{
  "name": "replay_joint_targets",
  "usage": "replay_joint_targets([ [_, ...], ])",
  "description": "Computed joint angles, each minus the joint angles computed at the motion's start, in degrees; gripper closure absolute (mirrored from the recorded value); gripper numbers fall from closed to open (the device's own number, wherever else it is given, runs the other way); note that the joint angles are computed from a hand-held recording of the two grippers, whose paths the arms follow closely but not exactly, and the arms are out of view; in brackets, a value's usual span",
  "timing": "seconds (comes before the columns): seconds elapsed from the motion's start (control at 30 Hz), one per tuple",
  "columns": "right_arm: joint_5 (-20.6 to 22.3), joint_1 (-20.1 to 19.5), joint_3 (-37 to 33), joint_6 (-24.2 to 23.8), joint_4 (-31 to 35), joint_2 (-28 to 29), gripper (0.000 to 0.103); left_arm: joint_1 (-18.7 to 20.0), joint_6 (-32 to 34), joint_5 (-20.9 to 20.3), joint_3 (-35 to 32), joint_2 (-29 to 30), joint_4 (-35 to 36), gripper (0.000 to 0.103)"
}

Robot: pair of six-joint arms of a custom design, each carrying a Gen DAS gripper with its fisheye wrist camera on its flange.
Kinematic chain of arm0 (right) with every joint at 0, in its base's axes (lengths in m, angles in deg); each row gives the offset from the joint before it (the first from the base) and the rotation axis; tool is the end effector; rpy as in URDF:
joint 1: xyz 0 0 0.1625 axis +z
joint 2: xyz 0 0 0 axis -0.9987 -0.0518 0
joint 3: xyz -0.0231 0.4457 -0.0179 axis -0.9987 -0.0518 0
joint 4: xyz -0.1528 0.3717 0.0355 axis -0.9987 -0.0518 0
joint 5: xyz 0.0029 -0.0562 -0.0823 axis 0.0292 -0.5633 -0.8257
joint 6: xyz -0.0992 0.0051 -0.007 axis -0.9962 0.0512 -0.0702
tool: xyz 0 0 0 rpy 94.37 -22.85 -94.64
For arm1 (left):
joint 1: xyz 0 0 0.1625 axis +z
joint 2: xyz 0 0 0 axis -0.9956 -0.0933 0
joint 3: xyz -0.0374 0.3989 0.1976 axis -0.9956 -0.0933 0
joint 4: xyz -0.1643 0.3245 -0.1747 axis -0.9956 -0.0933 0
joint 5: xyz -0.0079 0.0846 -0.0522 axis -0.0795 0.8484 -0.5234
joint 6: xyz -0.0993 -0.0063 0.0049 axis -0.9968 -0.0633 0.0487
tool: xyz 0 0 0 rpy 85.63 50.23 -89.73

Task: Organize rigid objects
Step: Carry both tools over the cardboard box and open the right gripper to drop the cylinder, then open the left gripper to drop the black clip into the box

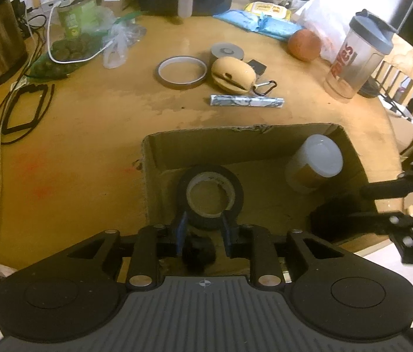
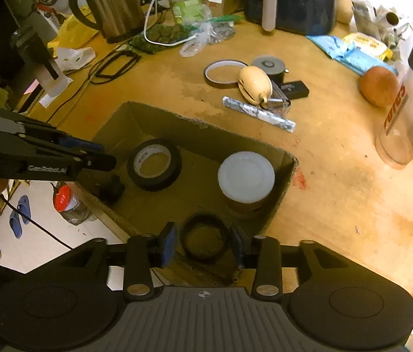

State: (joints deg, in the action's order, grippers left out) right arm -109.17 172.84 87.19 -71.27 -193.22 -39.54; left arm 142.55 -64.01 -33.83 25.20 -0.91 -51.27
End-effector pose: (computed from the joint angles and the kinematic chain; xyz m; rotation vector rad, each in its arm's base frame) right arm 0.0564 -0.7716 0.1218 1.6827 -2.1523 0.1750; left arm -0.2019 -0.7343 0.0096 -0.4078 2.1780 -0.8151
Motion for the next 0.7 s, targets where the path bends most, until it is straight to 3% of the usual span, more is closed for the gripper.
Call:
replay_joint_targets([
  [0.1, 1.3, -0.1, 0.3, -0.3, 0.5, -0.5, 0.023, -0.2, -1.7, 0.6, 0.5, -0.3, 0.5, 0.063],
  [0.2, 2.6, -0.3, 0.4, 0.1, 1.0, -0.9, 0.012, -0.6, -1.9, 1.3, 1.5, -0.6, -0.9, 0.054],
  [0.3, 3.6, -0.2, 0.3, 0.7, 0.8, -0.9, 0.007, -0.8, -1.7, 1.7, 1.7, -0.6, -1.9, 0.054],
  [0.7, 3.9, 0.4, -1.8, 3.0, -2.3, 0.8, 0.005, -1.4, 0.0, 4.2, 1.0, -0.6, -3.9, 0.054],
])
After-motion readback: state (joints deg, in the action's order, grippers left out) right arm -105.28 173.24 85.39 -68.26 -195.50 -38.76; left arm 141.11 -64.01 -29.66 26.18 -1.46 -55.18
